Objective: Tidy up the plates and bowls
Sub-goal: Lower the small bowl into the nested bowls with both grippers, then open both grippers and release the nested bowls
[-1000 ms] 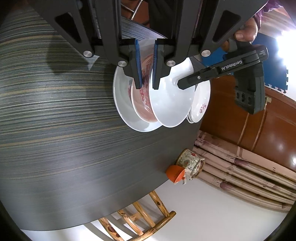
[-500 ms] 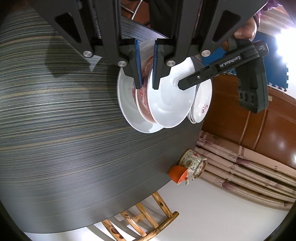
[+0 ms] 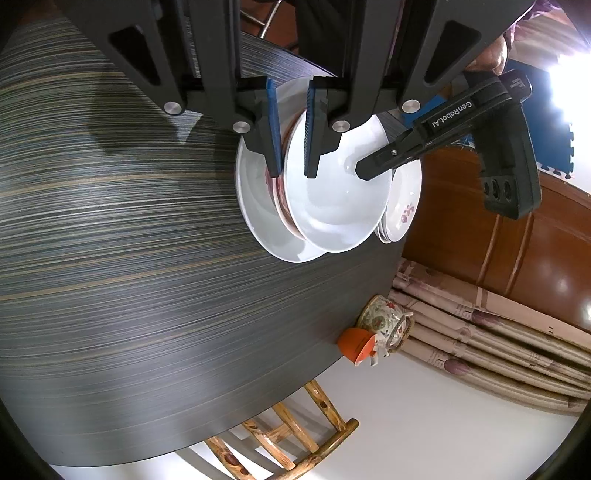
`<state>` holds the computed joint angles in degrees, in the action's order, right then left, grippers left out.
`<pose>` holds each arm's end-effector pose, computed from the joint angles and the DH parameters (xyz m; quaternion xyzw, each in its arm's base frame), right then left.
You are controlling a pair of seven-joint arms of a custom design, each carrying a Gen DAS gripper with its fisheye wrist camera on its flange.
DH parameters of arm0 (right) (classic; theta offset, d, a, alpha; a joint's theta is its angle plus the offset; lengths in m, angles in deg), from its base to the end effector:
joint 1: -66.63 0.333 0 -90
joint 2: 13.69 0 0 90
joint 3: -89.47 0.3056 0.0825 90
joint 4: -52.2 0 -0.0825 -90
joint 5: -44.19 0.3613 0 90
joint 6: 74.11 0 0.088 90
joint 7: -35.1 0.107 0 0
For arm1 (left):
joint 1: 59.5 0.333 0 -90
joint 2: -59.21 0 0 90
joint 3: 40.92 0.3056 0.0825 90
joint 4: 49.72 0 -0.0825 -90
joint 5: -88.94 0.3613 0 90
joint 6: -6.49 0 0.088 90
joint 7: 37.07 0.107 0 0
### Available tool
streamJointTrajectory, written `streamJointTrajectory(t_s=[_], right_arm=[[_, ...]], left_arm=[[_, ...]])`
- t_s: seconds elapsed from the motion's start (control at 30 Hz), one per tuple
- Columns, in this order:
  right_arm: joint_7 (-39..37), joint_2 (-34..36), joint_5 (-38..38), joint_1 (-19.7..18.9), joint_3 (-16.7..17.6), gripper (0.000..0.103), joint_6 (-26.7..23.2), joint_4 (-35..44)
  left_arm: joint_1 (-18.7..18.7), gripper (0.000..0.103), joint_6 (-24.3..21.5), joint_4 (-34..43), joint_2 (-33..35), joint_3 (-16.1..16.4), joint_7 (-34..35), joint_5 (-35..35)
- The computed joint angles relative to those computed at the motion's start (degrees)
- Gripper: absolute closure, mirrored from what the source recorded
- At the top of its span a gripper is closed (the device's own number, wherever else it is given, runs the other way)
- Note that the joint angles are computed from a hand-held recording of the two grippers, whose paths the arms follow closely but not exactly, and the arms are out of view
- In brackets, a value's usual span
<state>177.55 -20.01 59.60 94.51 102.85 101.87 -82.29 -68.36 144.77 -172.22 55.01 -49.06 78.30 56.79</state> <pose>0.4033 0.3294 0.4774 -0.4878 0.7734 0.0638 0.3999 0.5122 -0.1610 0.4750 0.5390 -0.7978 0.2700 0.0122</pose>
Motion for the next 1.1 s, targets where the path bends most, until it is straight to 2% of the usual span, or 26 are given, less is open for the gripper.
streamJointTrajectory(t_s=[0.13,0.23,0.33,0.43,0.73,0.8,0.87,0.9,1.0,1.07,1.1], right_arm=[[-0.09,-0.14,0.41,0.08,-0.12,0.089,0.09,-0.11],[-0.79,-0.24,1.13,0.34,-0.41,0.089,-0.08,-0.13],[-2.61,-0.13,3.19,1.23,-0.99,0.089,0.18,-0.05],[-1.8,-0.32,1.58,0.23,-0.25,0.089,-0.09,-0.04],[-2.64,-2.21,3.4,0.66,-0.32,0.088,2.19,-1.99],[-1.08,-2.81,1.94,-0.83,1.07,0.088,3.04,-2.79],[0.27,-3.41,1.41,-1.78,2.21,0.088,5.05,-3.93],[1.79,-3.84,0.18,-3.48,3.73,0.088,5.42,-4.47],[9.8,-6.5,-7.78,-13.73,12.49,0.088,4.17,-6.18],[13.47,-8.06,-11.35,-17.15,15.27,0.088,2.81,-6.97],[14.43,-8.49,-12.31,-17.38,15.39,0.088,2.47,-7.32]], left_arm=[[-0.2,0.093,1.04,-0.67,-0.89,-0.27,-0.8,1.71],[-0.65,0.083,3.99,-2.18,-2.26,-0.41,-1.66,4.14],[-1.26,0.083,6.2,-3.1,-3.23,0.12,-1.08,4.65],[-1.59,0.083,6.84,-3.27,-3.57,0.64,-1.12,5.17],[-1.75,0.08,6.49,-3.7,-4.34,1.79,-1.29,4.72],[-1.63,0.075,7.01,-4.11,-4.58,2.35,-0.46,3.39],[-1.22,0.075,7.56,-4.59,-4.88,2.74,-0.28,3.13],[-1.06,0.075,7.72,-4.73,-4.95,2.9,-0.21,3.09],[-0.54,0.075,7.63,-5.35,-5.26,3.47,-0.01,2.75],[-0.13,0.074,7.38,-5.54,-5.11,3.76,-0.12,2.76],[0.01,0.074,6.87,-5.56,-4.98,4.01,0.25,2.3]])
